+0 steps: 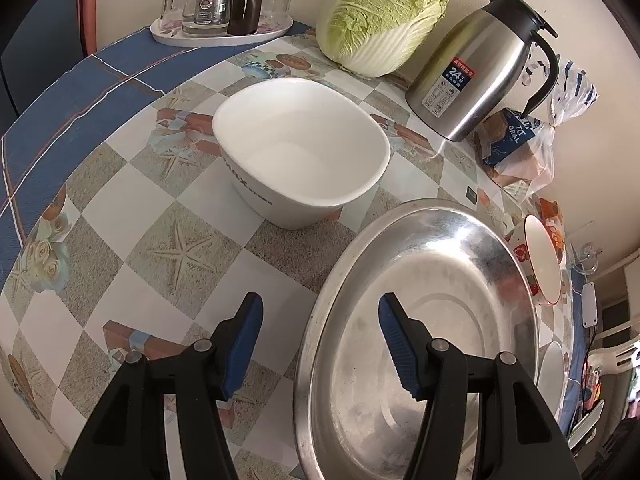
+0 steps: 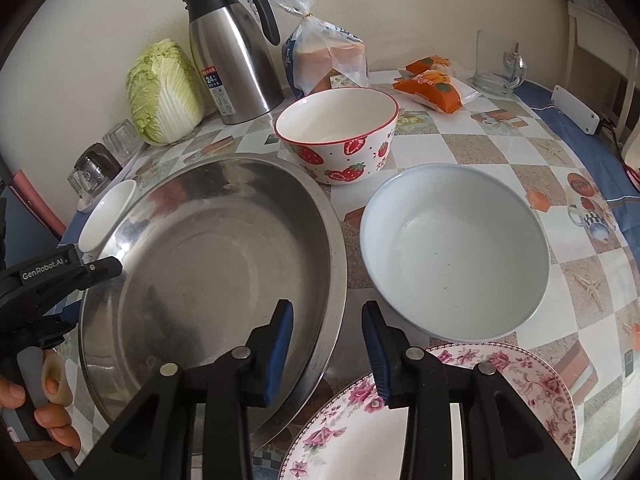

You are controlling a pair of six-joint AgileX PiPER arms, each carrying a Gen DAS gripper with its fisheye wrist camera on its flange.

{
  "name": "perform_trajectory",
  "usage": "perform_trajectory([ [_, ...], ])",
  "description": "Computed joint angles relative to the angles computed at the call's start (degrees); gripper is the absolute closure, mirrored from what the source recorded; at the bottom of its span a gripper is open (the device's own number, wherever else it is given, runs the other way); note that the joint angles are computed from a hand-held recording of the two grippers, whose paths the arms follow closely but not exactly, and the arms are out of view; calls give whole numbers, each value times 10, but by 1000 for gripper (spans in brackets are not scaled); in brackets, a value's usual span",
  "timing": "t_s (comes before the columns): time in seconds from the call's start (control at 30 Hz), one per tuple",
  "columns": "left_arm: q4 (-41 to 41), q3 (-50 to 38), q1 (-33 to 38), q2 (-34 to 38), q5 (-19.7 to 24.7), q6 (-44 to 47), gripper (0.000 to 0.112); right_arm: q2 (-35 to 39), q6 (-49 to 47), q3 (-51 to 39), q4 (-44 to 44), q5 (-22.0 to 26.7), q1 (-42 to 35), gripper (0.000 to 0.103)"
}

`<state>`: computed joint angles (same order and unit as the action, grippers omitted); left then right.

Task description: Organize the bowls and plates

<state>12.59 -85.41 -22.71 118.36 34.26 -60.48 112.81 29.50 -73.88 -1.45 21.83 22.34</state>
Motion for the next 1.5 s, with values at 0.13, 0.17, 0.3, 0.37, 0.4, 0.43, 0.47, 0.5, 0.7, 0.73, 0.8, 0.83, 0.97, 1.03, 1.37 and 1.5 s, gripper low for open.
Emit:
perform_trajectory([
  [0.13,-24,-13,-2,4,17,32,51,-7,-9,4,10,-3,-2,64],
  [0.17,-29,-16,-3,5,17,41,51,-9,-15,5,15,-4,-3,64],
  [0.3,-50,-33,-10,11,30,81,51,-15,-55,7,45,-8,-1,64],
  [0.37,-60,-44,-13,16,42,99,51,-17,-52,5,36,-6,4,64],
  [0.4,-58,-53,-14,20,53,103,51,-17,-49,5,31,-5,5,63],
  [0.43,-58,-60,-16,23,63,109,51,-18,-44,4,27,-3,5,63],
  [0.47,-61,-65,-16,26,71,116,51,-18,-50,6,35,-4,3,63],
  [0.5,-67,-67,-15,26,74,124,51,-20,-59,9,47,-7,0,63],
  [0.7,-87,-51,-5,23,65,136,51,-28,-66,18,54,-11,-6,63],
  [0.73,-85,-51,-5,24,66,133,51,-27,-71,18,59,-9,-7,63],
  [0.8,-80,-38,-3,15,66,127,51,-27,-72,19,62,-8,-9,63],
  [0.83,-77,-34,-3,12,65,124,51,-29,-70,20,61,-8,-10,63],
  [0.97,-50,-25,-7,-1,72,101,48,-45,-45,26,30,-5,-8,63],
  [1.03,-33,-28,-11,-3,82,87,43,-54,-22,31,3,-4,-5,63],
  [1.37,71,-40,-38,-6,139,19,12,-73,38,47,-79,-11,5,22],
  [1.5,130,-42,-56,-5,153,-20,10,-73,32,54,-74,-14,1,0],
])
